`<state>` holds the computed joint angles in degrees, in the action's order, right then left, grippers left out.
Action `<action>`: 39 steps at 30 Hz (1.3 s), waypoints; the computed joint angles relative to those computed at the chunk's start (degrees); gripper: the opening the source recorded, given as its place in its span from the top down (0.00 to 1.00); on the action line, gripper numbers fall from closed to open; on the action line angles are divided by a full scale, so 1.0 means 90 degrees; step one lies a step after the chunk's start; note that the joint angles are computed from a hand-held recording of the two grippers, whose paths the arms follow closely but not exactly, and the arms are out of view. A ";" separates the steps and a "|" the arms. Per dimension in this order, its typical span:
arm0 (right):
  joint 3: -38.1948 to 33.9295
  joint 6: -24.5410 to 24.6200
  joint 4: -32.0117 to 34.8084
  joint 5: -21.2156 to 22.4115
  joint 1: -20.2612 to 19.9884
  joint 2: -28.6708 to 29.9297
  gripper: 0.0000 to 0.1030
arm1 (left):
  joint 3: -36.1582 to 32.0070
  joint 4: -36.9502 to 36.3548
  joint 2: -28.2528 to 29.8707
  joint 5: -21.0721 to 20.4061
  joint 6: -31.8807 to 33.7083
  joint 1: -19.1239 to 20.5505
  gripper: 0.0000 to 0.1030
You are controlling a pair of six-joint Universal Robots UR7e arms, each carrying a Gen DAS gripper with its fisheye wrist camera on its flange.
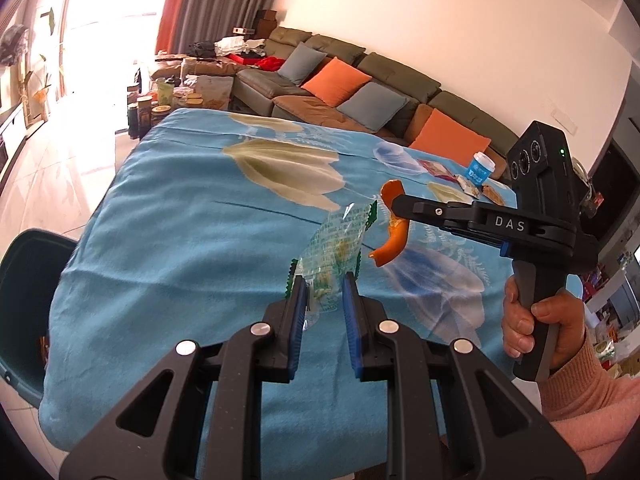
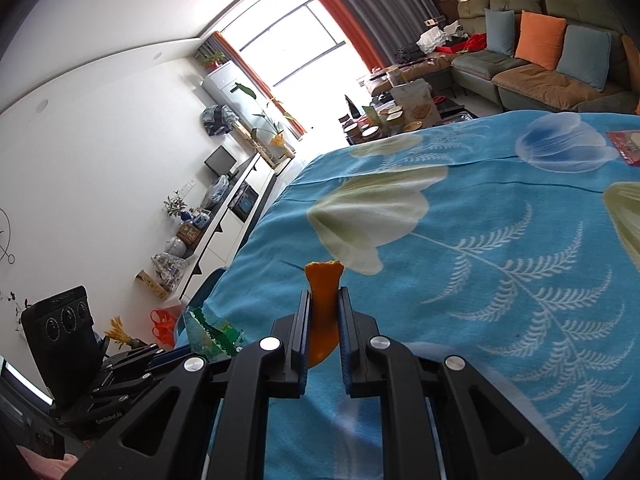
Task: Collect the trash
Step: 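Carry the wrapper and orange peel toward the teal bin with both tools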
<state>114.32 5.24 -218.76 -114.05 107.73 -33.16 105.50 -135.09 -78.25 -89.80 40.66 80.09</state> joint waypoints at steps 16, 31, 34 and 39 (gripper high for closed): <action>-0.0573 -0.0133 0.0623 0.0335 0.0090 0.0263 0.89 | -0.0179 -0.0192 -0.0125 0.0068 -0.0073 0.0327 0.82; -0.1186 -0.0309 0.1223 0.0610 0.0173 0.0523 0.89 | -0.0344 -0.0413 -0.0197 0.0158 -0.0155 0.0523 0.82; -0.1307 -0.0354 0.1334 0.0656 0.0195 0.0575 0.89 | -0.0363 -0.0446 -0.0226 0.0173 -0.0178 0.0560 0.82; -0.1564 -0.0425 0.1552 0.0718 0.0239 0.0693 0.89 | -0.0440 -0.0491 -0.0243 0.0208 -0.0217 0.0615 0.82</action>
<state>100.24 1.41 -204.79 -107.59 109.88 -26.92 101.54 -139.51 -80.44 -87.93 38.71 85.63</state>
